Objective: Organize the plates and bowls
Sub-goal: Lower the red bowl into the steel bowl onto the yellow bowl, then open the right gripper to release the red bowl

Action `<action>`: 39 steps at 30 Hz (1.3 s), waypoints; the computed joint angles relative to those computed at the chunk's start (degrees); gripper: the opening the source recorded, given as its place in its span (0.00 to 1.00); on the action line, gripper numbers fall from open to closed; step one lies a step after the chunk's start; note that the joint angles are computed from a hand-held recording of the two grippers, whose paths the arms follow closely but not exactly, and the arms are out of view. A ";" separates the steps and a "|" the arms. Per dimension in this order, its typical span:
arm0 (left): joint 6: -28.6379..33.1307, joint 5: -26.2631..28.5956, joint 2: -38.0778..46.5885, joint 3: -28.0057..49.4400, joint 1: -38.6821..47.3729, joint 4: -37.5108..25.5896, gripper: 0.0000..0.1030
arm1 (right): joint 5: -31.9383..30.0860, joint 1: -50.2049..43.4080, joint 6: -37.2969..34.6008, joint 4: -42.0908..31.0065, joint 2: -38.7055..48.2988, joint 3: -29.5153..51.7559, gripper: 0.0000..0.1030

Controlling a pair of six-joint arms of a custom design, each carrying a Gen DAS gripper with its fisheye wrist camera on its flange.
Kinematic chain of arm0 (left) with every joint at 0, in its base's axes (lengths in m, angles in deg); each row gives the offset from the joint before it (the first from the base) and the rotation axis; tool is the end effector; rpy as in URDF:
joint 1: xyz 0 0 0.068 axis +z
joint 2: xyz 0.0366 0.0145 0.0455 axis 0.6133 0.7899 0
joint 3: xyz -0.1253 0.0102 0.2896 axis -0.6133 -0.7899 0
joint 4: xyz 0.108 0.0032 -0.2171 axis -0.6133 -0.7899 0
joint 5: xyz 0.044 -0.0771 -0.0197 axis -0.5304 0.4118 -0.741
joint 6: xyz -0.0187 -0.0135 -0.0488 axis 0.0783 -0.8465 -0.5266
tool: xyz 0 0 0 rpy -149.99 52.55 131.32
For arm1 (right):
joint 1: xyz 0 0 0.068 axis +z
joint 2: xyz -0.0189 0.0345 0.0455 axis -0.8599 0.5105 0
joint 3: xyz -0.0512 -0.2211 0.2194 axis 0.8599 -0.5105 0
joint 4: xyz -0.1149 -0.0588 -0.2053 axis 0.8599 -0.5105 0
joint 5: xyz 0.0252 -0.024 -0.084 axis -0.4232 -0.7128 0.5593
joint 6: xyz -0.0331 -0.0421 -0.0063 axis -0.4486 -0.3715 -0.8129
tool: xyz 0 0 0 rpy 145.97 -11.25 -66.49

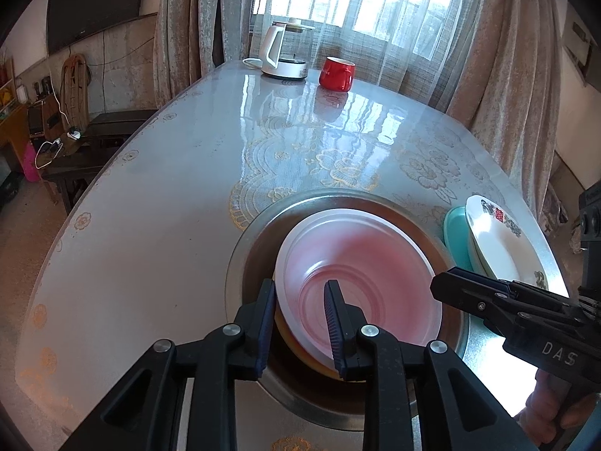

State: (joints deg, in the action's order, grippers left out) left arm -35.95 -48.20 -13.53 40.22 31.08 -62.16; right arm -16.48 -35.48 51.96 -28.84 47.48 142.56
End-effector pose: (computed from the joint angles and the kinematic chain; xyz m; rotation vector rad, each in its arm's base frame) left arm 0.1433 -0.0109 0.2249 -0.5137 2.3822 -0.0569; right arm 0.2733 0.1387 0.2414 -0.7611 2.4691 0.7657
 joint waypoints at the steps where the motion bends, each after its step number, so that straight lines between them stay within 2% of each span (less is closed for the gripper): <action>1: -0.27 -0.51 -0.31 -0.01 -0.54 -0.15 0.26 | -0.32 -0.12 0.04 0.09 0.18 -0.10 0.28; 9: -0.68 -1.82 -4.07 -0.28 -0.22 -2.34 0.28 | -1.47 -0.38 0.42 0.29 -1.19 -0.31 0.28; 27: 0.79 1.76 -9.95 -1.56 5.43 -4.31 0.33 | -3.20 -3.63 2.33 1.45 -2.70 -0.46 0.30; 33: 3.45 5.88 -13.81 -3.43 11.13 -5.51 0.33 | -3.83 -5.94 3.01 1.73 -1.23 -0.72 0.30; 39: 8.60 13.90 -18.46 -5.00 20.96 -6.90 0.33 | -5.76 -8.35 2.94 3.03 -0.96 -1.98 0.30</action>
State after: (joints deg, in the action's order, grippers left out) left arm -27.35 -34.30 -31.99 35.22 52.04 -69.05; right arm -22.25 -43.82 54.89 -25.81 46.53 140.58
